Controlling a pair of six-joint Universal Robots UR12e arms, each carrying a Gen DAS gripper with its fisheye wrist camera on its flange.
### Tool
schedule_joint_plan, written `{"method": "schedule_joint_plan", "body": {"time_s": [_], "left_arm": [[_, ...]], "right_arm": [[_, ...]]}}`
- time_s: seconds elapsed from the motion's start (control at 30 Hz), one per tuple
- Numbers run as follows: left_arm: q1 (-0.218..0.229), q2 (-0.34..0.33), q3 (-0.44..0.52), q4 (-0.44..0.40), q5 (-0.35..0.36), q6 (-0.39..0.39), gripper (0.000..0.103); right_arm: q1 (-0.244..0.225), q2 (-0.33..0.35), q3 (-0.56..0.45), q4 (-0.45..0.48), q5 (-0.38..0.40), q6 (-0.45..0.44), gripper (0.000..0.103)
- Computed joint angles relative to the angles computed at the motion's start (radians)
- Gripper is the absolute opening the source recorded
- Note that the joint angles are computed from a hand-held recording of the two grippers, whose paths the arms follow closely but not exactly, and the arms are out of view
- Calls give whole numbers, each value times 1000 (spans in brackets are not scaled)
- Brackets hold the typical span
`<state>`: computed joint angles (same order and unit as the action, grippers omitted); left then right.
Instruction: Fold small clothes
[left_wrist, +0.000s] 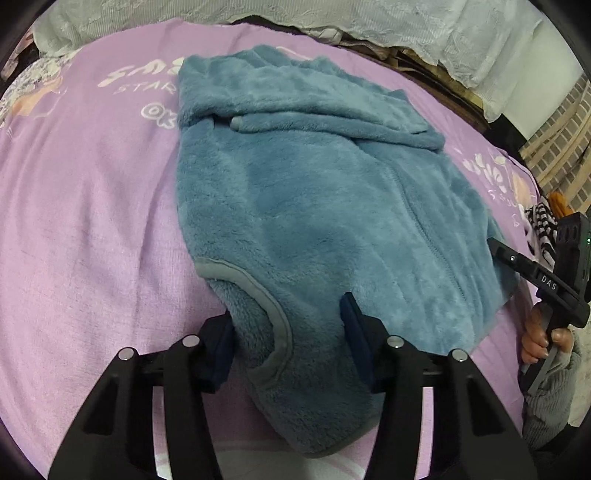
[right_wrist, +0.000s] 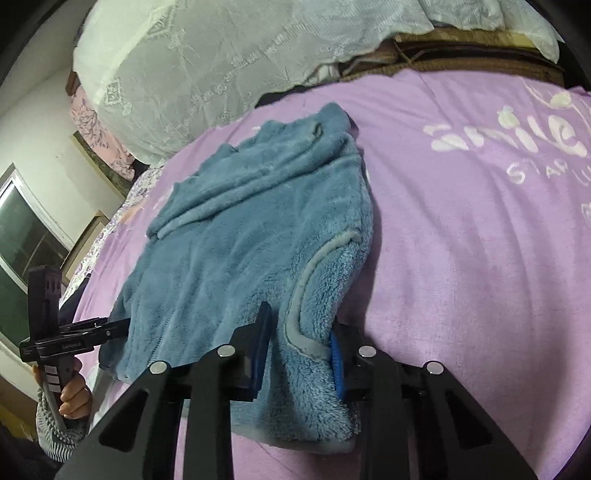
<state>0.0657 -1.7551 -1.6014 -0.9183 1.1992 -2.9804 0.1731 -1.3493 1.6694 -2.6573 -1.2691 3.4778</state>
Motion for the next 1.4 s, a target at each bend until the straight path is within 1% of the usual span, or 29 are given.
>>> {"method": "schedule_joint_plan", "body": {"time_s": [0.03,0.1,0.23,0.3,0.33,0.37,0.4,0.5,0.6,0.73,0.9,1.1,1.27,1.4], "left_arm": [[1,-1,0,1,0,-10,55],[-2,-1,-3,14,11,-22,63],[-14,3,-12,48,54,-19,63],[-15,5,-15,62,57,-17,53],[-15,6,-17,68,55,-15,51],[-15,7,-19,74,57,-15,47],[-15,9,-22,82,59,-16,42],[-17,13,-28,103,67,-16,34],[-19,15,-31,115,77,-17,32],[-18,16,-33,124,80,-25,28],[-16,19,-38,142,83,-33,22],[-22,19,-39,153,107,-29,21],[-23,22,-42,166,118,-32,21],[-21,27,-46,183,120,-41,20]], "right_arm": [[-1,1,0,3,4,4,31],[0,3,-2,4,7,1,35],[6,5,-3,4,-14,-6,35],[6,5,-2,2,-17,-6,34],[6,4,-2,1,-18,-5,34],[7,5,-2,0,-20,-5,34],[7,5,-2,0,-24,-6,32],[9,4,0,-11,-42,2,24],[9,2,4,-23,-44,12,21],[8,-2,9,-42,-42,21,20],[2,-8,20,-72,-18,47,19],[3,-5,15,-51,-25,51,19],[3,-9,22,-84,-21,64,19],[-3,-15,30,-124,0,79,19]]}}
